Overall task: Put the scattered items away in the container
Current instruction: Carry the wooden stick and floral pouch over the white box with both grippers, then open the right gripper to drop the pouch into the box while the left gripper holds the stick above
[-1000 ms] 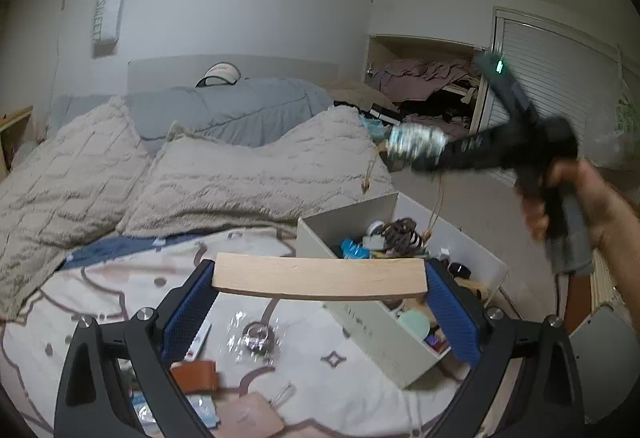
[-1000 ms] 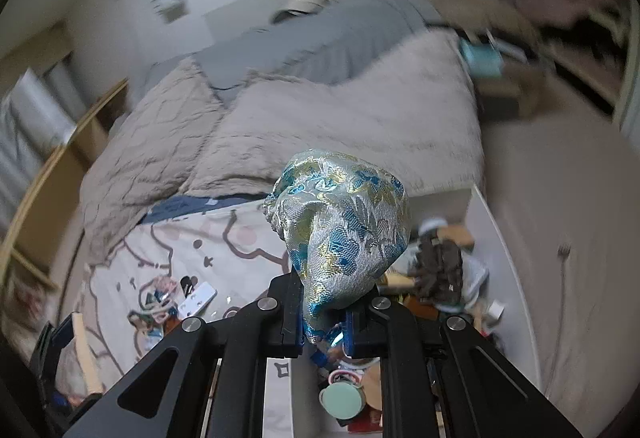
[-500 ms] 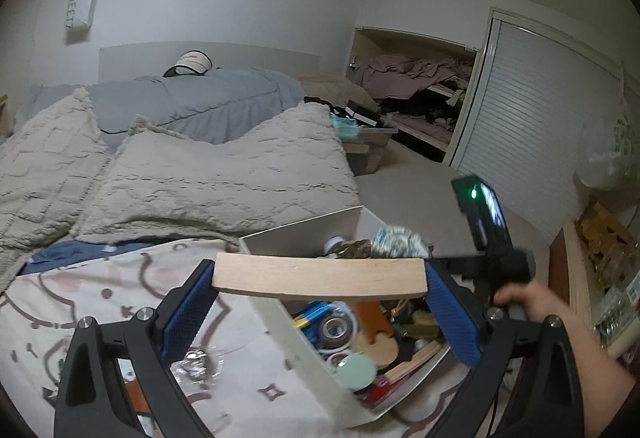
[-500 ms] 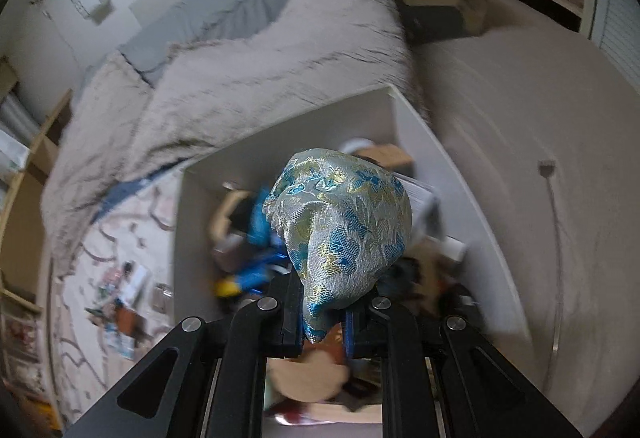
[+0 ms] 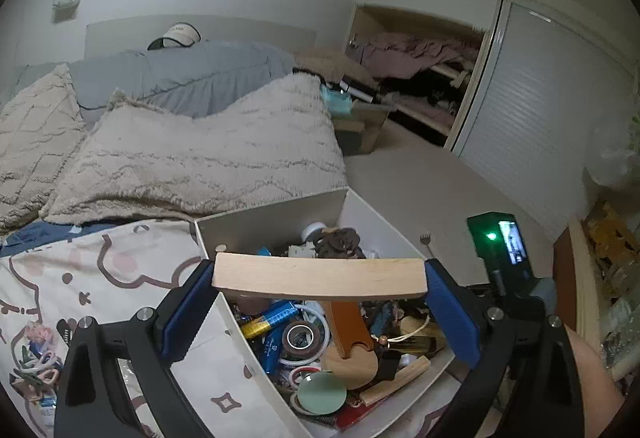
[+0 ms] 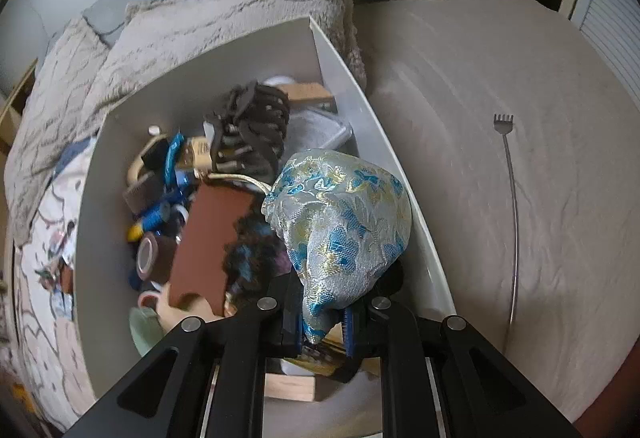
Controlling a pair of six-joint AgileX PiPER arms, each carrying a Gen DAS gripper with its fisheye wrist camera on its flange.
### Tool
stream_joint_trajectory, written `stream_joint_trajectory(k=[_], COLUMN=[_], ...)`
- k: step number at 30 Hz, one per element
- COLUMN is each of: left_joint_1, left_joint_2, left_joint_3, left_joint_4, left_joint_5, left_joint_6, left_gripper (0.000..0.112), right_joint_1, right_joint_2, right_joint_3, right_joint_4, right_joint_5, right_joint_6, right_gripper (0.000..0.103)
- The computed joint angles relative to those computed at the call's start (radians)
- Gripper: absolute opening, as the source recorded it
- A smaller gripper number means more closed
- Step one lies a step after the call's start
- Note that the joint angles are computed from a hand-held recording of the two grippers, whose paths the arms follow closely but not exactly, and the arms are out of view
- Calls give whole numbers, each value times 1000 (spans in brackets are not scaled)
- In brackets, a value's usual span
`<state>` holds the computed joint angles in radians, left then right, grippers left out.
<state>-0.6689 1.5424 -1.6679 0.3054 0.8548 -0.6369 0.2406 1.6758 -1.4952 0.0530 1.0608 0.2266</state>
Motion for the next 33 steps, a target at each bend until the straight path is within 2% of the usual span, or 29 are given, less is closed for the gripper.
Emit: stream_joint_trajectory(k=[7,14,20,21,24,27,33], left_joint_1=[-19,-31,-13,-7,6,0,-21], left_joint_2=[102,196,282,301,344,383,415], left_joint_3=[-37,-72,-165,-195,-268,-339,-375], left_joint_4=[15,9,-16,-24,-47,-15,52], left_joint_5=[0,22,92,115,174,243,292], left_joint_6=[-27,-62,-55,-37,52,173,429], left_gripper=[100,100,100,100,100,100,100], right_joint_1=[-29,-62,-105,-105,-112,-99,-95], right_joint_2=[-17,-65,-97,-96,-111,-116,-105], right_joint_3=[42,105,144,144,166,165,156], right_joint_4=[54,136,193,197,225,210,219], right_joint_5=[-14,-57,-72,-75,-93,-95,-92], right_joint_6=[-55,-184,-265,-269,-313,-337,-365], right_gripper=[15,16,17,23,66,66,66])
